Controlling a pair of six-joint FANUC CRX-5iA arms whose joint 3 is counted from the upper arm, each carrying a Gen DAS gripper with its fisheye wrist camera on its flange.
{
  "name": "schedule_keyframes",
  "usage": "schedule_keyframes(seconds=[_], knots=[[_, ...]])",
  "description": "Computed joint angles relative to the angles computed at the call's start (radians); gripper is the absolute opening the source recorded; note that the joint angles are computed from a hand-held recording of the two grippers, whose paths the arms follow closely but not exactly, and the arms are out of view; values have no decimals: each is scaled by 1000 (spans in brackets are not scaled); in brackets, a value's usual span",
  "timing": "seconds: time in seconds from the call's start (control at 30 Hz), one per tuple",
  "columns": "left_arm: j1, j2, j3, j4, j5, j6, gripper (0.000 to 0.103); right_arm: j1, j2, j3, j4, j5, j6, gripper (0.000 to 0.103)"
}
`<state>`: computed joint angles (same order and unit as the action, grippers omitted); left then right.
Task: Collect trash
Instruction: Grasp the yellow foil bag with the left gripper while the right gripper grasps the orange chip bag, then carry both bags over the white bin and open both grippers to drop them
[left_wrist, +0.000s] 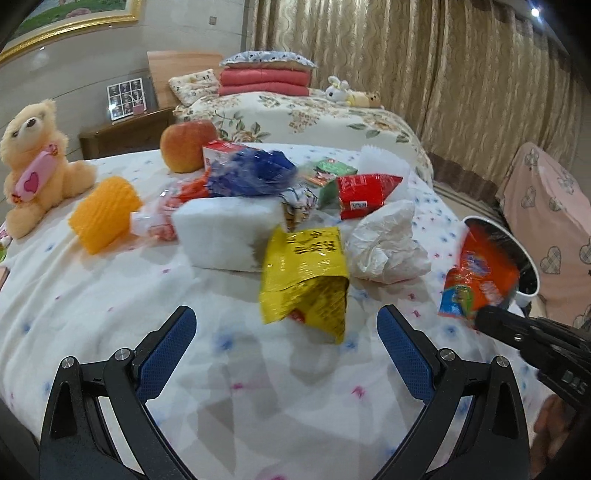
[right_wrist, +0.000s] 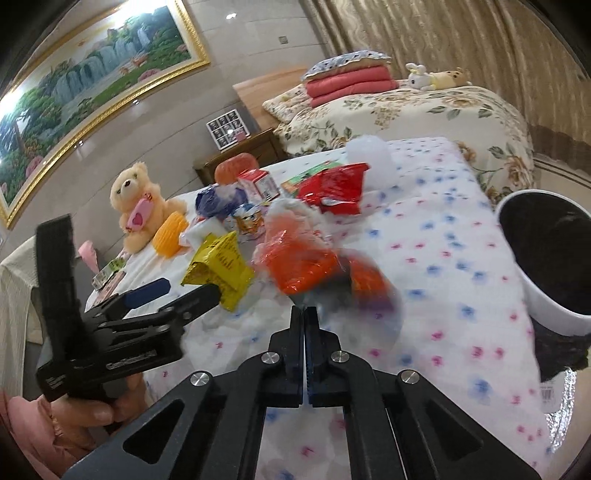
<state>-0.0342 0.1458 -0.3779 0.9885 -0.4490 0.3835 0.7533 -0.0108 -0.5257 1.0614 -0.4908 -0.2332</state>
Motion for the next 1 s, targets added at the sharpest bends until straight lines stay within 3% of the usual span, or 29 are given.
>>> schedule_keyframes(seconds=[0.03,0.1,0.17,0.23,0.3,0.53,0.6,1.0], knots=[[-3,3,7,-22,4,21,98,-1,-4,-5,5,-2,-9,0],[-4,18,36,-89,-6,85,83,-2,-19,-17,13,-10,-21,0],[6,42,79,-166,-53,158,49,-4,-26,-24,20,-11,-29,0],[15,55,94,-175,-98,177,39,-6,-34,-32,25,-14,-39,0],[14,43,69,-125,-87,137,25,-11,-42,-40,35,-10,-51,0],[-8,-13,6,-10,-94,9,17,-28,-81,-79,82,-10,-115,0],[-19,-24,1,0,-107,-13,8,-34,-96,-93,96,-16,-130,0],[-88,-29,14,26,-156,-83,8,-61,-182,-150,100,-71,-157,0]])
